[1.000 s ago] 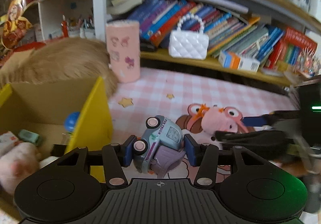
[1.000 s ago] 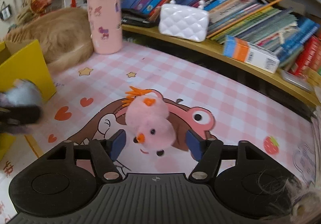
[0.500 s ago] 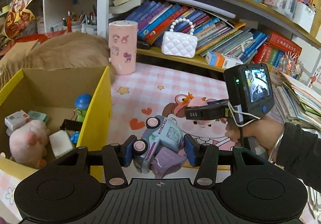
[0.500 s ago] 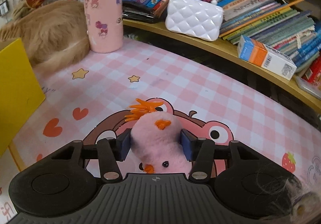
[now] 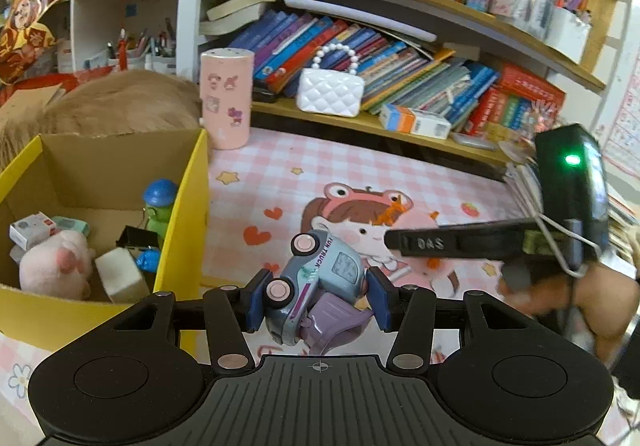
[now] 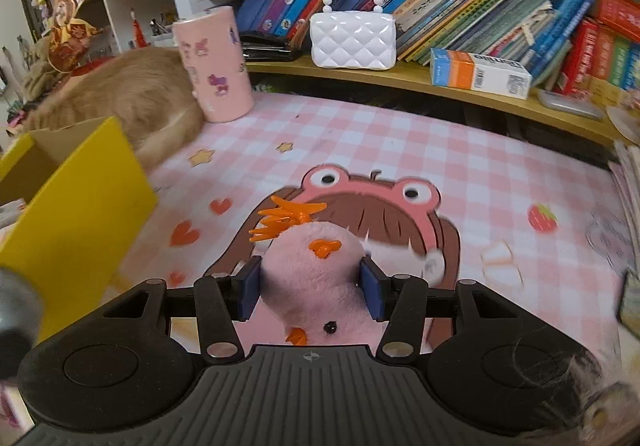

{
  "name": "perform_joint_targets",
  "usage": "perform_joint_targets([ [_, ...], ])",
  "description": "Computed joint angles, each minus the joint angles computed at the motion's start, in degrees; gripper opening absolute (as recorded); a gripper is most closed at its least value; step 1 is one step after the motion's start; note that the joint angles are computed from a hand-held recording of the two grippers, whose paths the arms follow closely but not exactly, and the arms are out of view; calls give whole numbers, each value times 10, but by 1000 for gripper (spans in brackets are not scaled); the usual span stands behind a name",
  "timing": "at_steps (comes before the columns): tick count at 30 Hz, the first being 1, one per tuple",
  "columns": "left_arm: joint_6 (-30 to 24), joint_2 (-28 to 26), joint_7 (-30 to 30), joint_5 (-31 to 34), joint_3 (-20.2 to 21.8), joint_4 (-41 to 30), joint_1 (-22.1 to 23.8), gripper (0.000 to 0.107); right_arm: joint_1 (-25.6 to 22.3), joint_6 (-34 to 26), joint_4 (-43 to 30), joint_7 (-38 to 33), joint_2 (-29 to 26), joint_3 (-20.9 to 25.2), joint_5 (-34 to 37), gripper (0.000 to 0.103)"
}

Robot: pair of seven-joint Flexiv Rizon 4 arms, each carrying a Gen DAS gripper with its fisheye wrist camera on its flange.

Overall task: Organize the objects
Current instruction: 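Lift and carry the toy truck and pink pig over the yellow box with both grippers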

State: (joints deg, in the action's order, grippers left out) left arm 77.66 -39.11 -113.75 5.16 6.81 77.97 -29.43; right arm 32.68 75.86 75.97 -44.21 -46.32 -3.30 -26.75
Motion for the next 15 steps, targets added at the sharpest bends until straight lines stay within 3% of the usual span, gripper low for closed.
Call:
perform_joint_targets([
  [5, 44, 31, 57, -28, -64, 69, 42, 49, 64, 34, 124, 92, 77, -68, -37, 48],
  [11, 89, 59, 143, -78, -130, 145, 89, 49, 155, 43, 236, 248, 147, -158, -133, 48],
  [15, 129, 86, 193, -107, -172, 204, 124, 49, 178, 15, 270, 310, 174, -157, -179, 48],
])
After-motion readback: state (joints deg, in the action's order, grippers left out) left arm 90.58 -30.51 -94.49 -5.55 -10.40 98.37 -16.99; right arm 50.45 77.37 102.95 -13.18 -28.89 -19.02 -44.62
